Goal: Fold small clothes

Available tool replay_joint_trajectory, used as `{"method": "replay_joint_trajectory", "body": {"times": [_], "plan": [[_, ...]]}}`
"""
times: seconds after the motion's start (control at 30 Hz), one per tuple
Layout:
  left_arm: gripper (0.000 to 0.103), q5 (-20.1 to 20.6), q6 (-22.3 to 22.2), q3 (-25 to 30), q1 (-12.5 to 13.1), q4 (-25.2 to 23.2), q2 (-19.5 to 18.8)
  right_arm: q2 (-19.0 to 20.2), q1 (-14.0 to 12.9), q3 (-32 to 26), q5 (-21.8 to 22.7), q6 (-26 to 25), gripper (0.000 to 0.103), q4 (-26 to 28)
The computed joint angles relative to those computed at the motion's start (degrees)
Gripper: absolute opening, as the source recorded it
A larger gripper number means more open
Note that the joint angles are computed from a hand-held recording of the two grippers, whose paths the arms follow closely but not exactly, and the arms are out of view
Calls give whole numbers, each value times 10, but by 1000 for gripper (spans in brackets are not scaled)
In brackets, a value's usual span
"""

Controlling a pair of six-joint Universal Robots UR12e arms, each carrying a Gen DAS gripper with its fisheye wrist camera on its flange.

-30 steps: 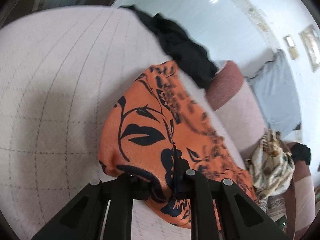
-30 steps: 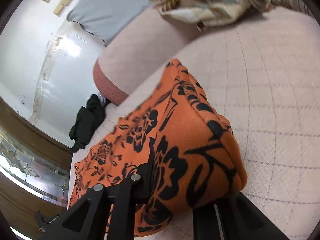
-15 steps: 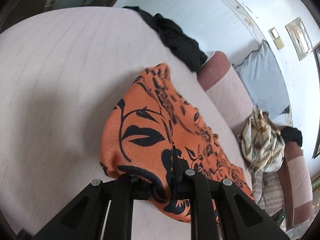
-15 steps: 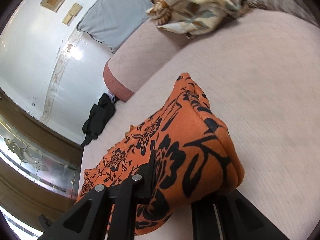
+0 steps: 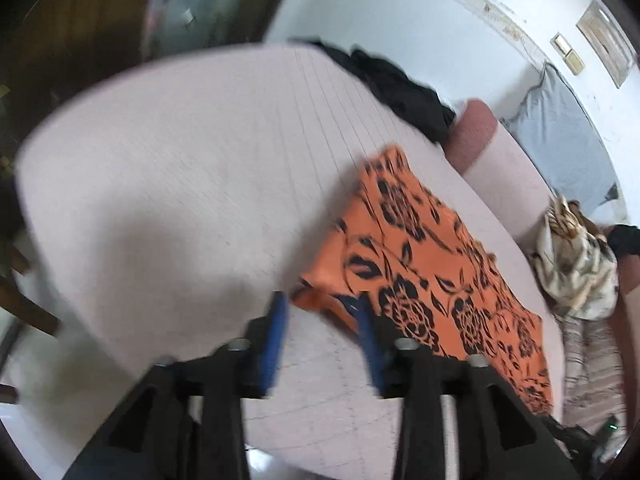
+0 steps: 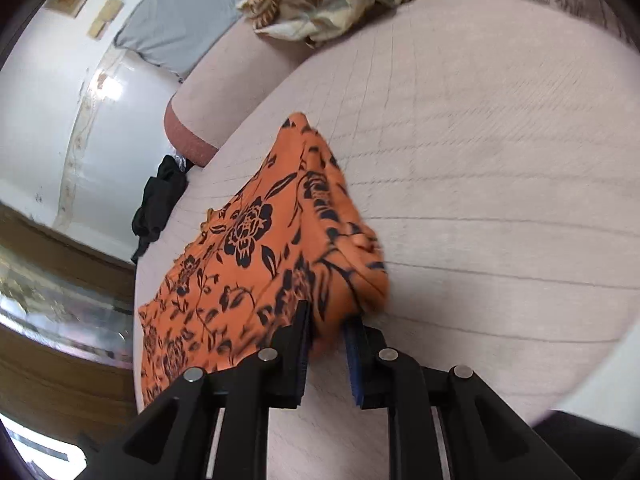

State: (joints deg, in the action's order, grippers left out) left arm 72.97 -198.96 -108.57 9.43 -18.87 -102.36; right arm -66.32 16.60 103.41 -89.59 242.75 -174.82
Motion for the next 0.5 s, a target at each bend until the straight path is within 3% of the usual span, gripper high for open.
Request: {"method": "replay_joint_trajectory", "body": {"times": [0.07, 0.13, 0.23, 0.37, 0.5], "plan": [[71, 27, 10, -3, -7, 21, 9, -12, 8, 6, -27, -15, 19, 1], [74, 40, 32, 0, -19, 32, 11, -9, 17, -6, -45, -34, 21, -6], [87, 26, 73, 16, -39, 21, 4, 19, 23, -51, -15, -94, 21, -23], [88, 33, 103, 45, -67, -23, -23, 66, 27, -127, 49, -152, 21, 4], [88, 78, 138, 81, -85, -139, -59, 106, 25, -179, 112, -164, 20, 67]]}}
